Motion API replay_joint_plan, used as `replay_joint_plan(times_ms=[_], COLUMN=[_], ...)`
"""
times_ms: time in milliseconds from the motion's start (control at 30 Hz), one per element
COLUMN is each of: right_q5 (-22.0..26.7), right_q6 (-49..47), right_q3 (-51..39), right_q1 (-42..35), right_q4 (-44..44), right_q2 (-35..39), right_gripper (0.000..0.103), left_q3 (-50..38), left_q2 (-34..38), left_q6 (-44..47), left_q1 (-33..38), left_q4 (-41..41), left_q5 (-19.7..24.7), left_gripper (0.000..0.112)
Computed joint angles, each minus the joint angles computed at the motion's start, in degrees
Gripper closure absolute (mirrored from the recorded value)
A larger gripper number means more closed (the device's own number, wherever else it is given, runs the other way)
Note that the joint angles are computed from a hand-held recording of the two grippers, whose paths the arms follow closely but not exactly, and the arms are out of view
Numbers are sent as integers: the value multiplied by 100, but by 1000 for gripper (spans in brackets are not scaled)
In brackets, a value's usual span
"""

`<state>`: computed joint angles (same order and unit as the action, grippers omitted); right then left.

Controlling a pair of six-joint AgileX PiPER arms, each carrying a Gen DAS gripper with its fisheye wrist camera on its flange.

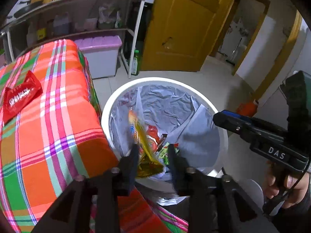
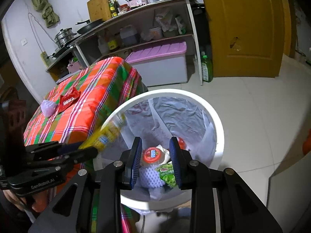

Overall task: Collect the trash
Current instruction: 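Open both grippers to drop the gold and green wrappers into the bin, then move both grippers back over the table toward the foam net and red wrapper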

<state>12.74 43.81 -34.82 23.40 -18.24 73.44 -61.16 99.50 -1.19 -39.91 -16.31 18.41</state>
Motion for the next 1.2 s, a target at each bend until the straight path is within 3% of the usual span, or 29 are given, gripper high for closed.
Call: replay_joint_plan(times_ms=[267,533,700,867,1033,1100,1200], right_q5=[91,537,883,1254,1573,1620,1649], right_q6=[433,1554,2219,2802,3398,3527,3819], right_q3=[36,-32,-157,-344,-531,-582,-634], right_q1=[183,747,1274,1917,2486,2620,2807], right_q4=[-396,-1352,-1933,-2444,-2968,-3069,-3330], right_q2=[-182,-632,-807,-866,-776,-735,-666], right_gripper=[72,72,72,67,66,65,65], left_q3=[200,750,1083,1501,1771,1877,2088], left_q2=[-185,-1022,-1606,-2266,-2793,-2967,-3268], left_q6=[95,-184,-1505,-3541,-3744,-4405,-4704], left_q1=[42,50,-75,-273,-213,-261,-212], left_q4=[-147,33,1297,3315,3500,4128,4442], left_q5=[-132,-417,-517,-528,-419,-331,-331], left_gripper=[76,76,76,76,75,75,76])
